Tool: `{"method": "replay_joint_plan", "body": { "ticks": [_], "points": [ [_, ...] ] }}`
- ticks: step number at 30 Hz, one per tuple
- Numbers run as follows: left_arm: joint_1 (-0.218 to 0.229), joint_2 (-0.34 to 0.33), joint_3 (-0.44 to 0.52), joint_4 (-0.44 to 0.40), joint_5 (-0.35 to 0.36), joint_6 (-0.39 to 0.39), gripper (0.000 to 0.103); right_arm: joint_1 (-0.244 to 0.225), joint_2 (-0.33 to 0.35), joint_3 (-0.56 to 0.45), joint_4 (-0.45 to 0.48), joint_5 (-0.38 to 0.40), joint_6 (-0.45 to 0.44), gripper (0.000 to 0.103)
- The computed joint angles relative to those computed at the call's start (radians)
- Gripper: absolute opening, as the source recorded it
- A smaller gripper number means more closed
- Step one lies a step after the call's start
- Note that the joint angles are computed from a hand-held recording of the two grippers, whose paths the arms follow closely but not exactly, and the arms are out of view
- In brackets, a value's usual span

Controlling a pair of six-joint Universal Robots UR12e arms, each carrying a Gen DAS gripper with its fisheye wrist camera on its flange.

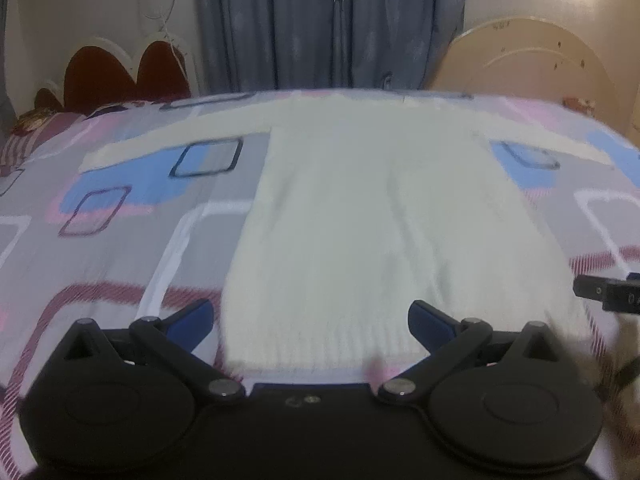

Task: Fold small clothes
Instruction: 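Move the right gripper over the sweater sleeve toward its cuff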

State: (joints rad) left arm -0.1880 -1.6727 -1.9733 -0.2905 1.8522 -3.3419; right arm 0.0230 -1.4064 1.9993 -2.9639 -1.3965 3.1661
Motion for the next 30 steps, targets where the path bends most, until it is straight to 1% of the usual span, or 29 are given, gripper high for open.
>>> {"method": "replay_joint_plan", "body": {
  "ticks": [1,3,5,6,9,10,12,14,16,17,18,19,20,22,23,25,26,27,28,30],
  "points": [
    [0.003,-0.006,0.009,-0.001,-0.005,-0.004,0.103,0.005,0.0,-0.005,-0.011,-0.025,0.002,0.103],
    [0.019,-0.015,0.024,0.004,-0.06,0.018,0.103,0.012,0.002,-0.017,-0.02,-0.065,0.008,0.103],
    [0.027,-0.027,0.037,0.017,-0.09,0.037,0.101,0.009,0.005,-0.032,-0.017,-0.075,0.022,0.103],
    [0.034,-0.032,0.043,0.028,-0.117,0.053,0.098,0.006,0.007,-0.039,-0.012,-0.074,0.03,0.103],
    [0.052,-0.05,0.062,0.042,-0.184,0.068,0.091,0.006,0.015,-0.062,0.002,-0.11,0.042,0.103],
    [0.058,-0.057,0.069,0.046,-0.205,0.075,0.087,0.004,0.019,-0.069,0.007,-0.118,0.045,0.103],
    [0.063,-0.07,0.085,0.039,-0.224,0.09,0.082,-0.002,0.025,-0.081,0.012,-0.121,0.053,0.103],
    [0.065,-0.089,0.106,0.038,-0.231,0.107,0.083,-0.005,0.033,-0.091,-0.004,-0.148,0.063,0.103],
    [0.061,-0.11,0.129,0.036,-0.211,0.096,0.087,-0.008,0.045,-0.104,-0.029,-0.188,0.081,0.103],
    [0.058,-0.121,0.142,0.041,-0.197,0.09,0.089,-0.014,0.05,-0.109,-0.036,-0.19,0.086,0.103],
    [0.055,-0.136,0.158,0.047,-0.184,0.082,0.093,-0.022,0.06,-0.119,-0.049,-0.193,0.092,0.103],
    [0.051,-0.15,0.173,0.054,-0.17,0.07,0.095,-0.03,0.071,-0.128,-0.061,-0.192,0.095,0.103],
    [0.047,-0.166,0.19,0.058,-0.153,0.053,0.095,-0.039,0.082,-0.139,-0.068,-0.187,0.093,0.103],
    [0.045,-0.197,0.22,0.073,-0.148,0.017,0.096,-0.06,0.11,-0.167,-0.085,-0.165,0.09,0.103],
    [0.042,-0.216,0.238,0.084,-0.141,-0.021,0.096,-0.071,0.129,-0.185,-0.097,-0.155,0.088,0.103],
    [0.028,-0.245,0.279,0.054,-0.087,-0.073,0.099,-0.096,0.17,-0.23,-0.092,-0.128,0.086,0.103],
    [0.02,-0.264,0.307,0.032,-0.066,-0.077,0.098,-0.107,0.185,-0.249,-0.083,-0.114,0.085,0.103],
    [0.017,-0.279,0.33,0.006,-0.067,-0.065,0.096,-0.121,0.208,-0.275,-0.086,-0.097,0.078,0.103],
    [0.012,-0.297,0.359,-0.025,-0.06,-0.044,0.091,-0.131,0.227,-0.296,-0.091,-0.091,0.069,0.103],
    [-0.002,-0.33,0.407,-0.073,-0.021,-0.033,0.089,-0.151,0.264,-0.339,-0.084,-0.074,0.066,0.102]
  ]
}}
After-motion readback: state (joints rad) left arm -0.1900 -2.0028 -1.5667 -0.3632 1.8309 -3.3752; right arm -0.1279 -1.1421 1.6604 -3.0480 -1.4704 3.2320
